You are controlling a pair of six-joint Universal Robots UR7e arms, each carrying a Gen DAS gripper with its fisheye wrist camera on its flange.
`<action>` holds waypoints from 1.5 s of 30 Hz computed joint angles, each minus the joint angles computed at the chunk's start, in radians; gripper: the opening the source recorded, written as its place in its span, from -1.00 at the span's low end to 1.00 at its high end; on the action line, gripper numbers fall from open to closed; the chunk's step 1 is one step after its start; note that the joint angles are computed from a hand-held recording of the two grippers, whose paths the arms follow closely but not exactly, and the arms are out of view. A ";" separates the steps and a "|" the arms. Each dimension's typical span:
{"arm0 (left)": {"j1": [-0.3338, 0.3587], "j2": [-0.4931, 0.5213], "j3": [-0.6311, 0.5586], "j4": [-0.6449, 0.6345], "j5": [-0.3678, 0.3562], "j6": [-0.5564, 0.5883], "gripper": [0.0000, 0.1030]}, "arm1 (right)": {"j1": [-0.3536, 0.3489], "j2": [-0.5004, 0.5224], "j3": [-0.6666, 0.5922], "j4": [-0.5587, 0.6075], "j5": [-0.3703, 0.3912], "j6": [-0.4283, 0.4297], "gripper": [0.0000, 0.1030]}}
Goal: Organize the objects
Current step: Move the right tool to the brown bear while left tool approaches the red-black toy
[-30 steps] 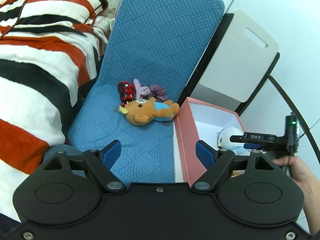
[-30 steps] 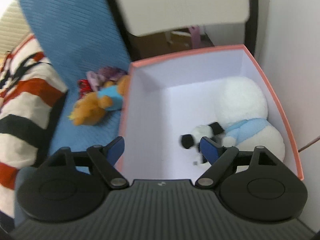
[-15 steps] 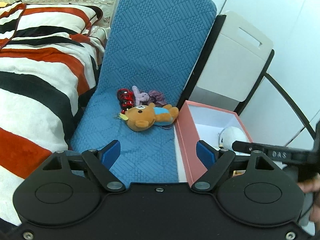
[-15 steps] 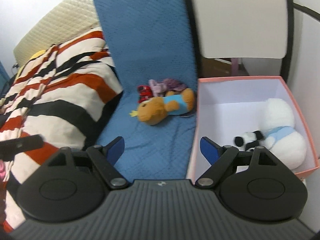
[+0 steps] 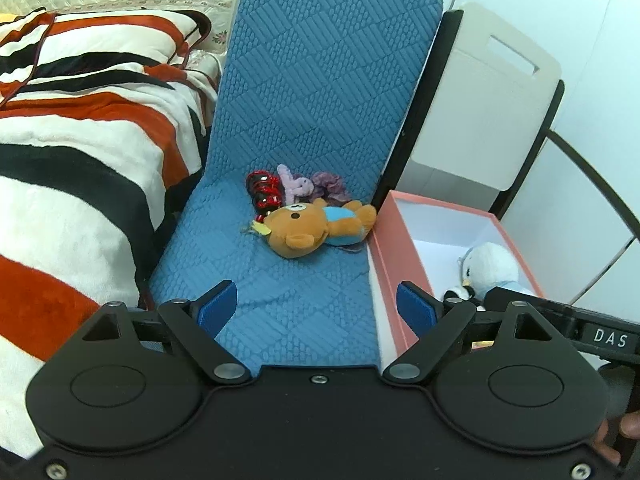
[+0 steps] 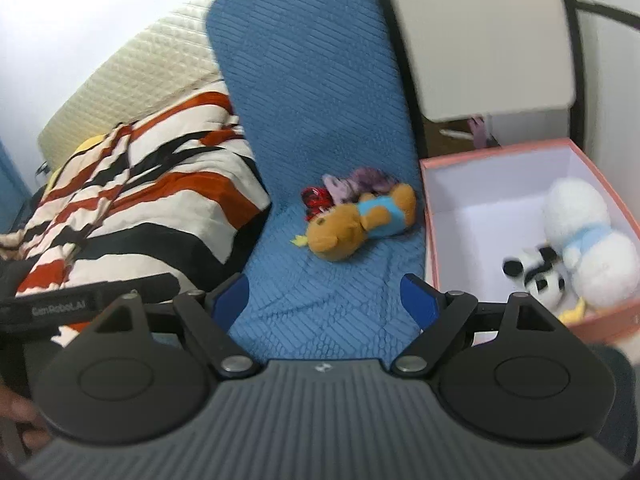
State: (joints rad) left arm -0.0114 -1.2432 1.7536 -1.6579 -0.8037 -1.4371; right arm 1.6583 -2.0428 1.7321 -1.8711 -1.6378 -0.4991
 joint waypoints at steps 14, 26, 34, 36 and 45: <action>0.042 0.039 0.049 -0.098 0.003 0.111 0.68 | -0.092 -0.080 0.158 -0.119 0.028 0.017 0.64; 0.207 0.062 0.155 -0.427 0.033 0.193 0.70 | -0.087 0.015 0.235 -0.356 0.074 0.152 0.64; 0.336 0.108 0.185 -0.610 0.088 0.289 0.73 | -0.067 0.164 0.260 -0.504 0.085 0.186 0.63; 0.368 0.125 0.196 -0.640 0.120 0.265 0.73 | -0.074 0.201 0.276 -0.559 0.098 0.172 0.63; 0.507 0.205 0.155 -0.816 0.039 0.410 0.73 | -0.084 0.347 0.251 -0.589 0.073 0.104 0.62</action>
State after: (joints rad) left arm 0.4952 -1.0383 1.9081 -2.4740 -0.7649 -1.0268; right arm 1.5745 -1.6962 1.9836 -2.4600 -1.5652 -0.3954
